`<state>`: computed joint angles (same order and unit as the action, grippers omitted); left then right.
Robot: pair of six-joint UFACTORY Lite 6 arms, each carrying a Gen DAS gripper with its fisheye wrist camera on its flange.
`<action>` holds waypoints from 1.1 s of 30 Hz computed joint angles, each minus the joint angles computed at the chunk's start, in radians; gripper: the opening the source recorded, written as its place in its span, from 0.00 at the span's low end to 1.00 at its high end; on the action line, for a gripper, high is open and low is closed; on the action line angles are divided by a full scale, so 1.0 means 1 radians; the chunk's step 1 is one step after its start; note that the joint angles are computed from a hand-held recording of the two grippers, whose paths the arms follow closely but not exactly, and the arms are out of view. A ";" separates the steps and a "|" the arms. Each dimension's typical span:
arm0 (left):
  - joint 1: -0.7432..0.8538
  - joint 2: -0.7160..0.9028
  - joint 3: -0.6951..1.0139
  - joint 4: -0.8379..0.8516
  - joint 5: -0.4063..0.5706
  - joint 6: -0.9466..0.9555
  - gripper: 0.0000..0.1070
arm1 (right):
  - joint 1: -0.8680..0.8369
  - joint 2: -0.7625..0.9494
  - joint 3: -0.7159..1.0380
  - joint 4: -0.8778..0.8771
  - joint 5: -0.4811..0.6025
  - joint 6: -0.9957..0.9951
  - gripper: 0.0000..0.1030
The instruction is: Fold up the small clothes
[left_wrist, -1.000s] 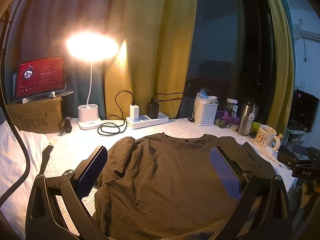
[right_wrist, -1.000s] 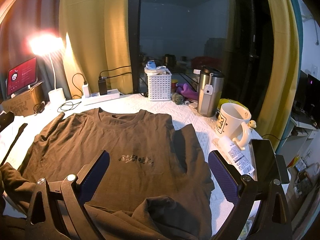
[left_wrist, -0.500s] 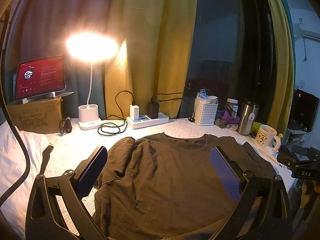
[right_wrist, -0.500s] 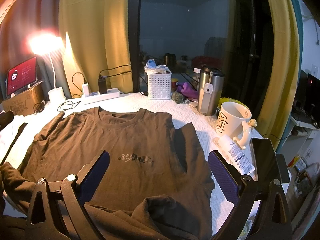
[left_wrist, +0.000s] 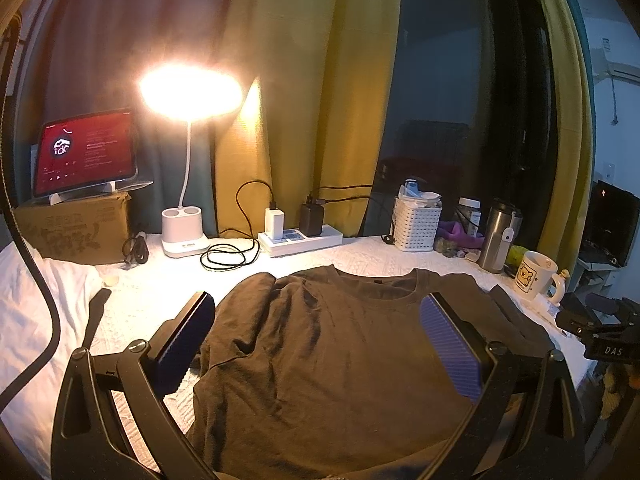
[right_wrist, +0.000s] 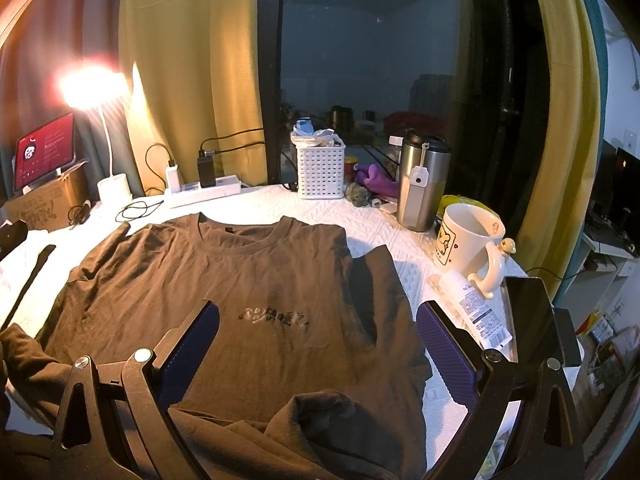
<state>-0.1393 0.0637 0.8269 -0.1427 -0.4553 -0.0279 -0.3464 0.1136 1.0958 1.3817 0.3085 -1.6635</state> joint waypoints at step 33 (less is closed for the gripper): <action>-0.063 0.295 0.330 -0.223 0.131 0.248 0.95 | -0.108 0.365 0.344 -0.182 0.010 0.168 0.97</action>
